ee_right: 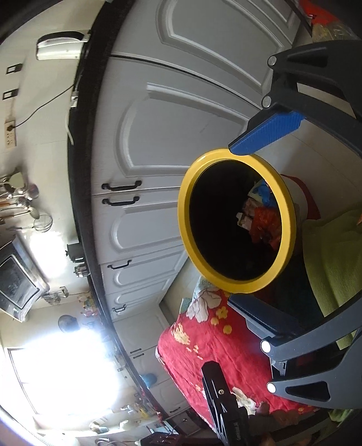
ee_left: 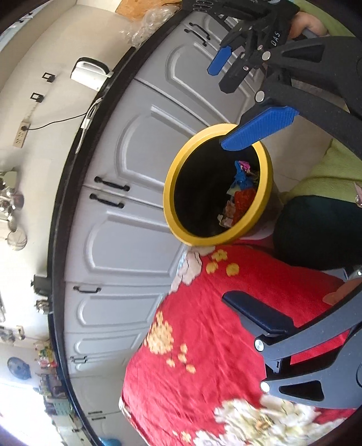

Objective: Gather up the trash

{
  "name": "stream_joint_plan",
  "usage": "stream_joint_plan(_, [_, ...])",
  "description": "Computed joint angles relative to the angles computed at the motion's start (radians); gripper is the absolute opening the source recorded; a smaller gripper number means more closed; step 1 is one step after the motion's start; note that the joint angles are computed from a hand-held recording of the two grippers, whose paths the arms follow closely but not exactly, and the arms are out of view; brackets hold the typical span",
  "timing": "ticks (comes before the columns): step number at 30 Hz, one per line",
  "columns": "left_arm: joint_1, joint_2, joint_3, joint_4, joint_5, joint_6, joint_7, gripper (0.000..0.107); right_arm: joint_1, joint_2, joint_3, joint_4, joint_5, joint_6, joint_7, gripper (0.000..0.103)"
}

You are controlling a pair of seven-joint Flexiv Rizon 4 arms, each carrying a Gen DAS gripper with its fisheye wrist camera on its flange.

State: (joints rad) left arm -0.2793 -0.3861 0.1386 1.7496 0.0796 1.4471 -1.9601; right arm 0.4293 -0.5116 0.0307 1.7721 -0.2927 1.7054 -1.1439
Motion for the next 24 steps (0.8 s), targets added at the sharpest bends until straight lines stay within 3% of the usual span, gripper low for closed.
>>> stream_joint_plan(3, [-0.064, 0.026, 0.089, 0.027, 0.076, 0.024, -0.084, 0.093, 0.095, 0.024, -0.107, 0.044, 0.012, 0.042, 0.014, 0.096])
stream_joint_plan(6, [-0.159, 0.042, 0.212, 0.025, 0.206, 0.034, -0.219, 0.093, 0.261, 0.042, -0.284, 0.1, 0.065, 0.118, 0.005, 0.097])
stream_joint_plan(9, [-0.269, 0.053, 0.342, 0.001, 0.378, 0.016, -0.384, 0.093, 0.398, 0.041, -0.413, 0.141, 0.157, 0.202, -0.058, 0.097])
stream_joint_plan(13, [-0.357, 0.073, 0.432, -0.018, 0.556, -0.011, -0.567, 0.093, 0.561, 0.03, -0.545, 0.188, 0.324, 0.324, -0.157, 0.097])
stream_joint_plan(20, [-0.476, 0.095, 0.514, -0.054, 0.839, -0.08, -0.876, 0.093, 0.629, 0.019, -0.549, 0.205, 0.492, 0.454, -0.3, 0.097])
stream_joint_plan(24, [-0.466, 0.104, 0.49, -0.065, 0.914, -0.099, -0.947, 0.093, 0.598, 0.01, -0.498, 0.188, 0.534, 0.465, -0.336, 0.097])
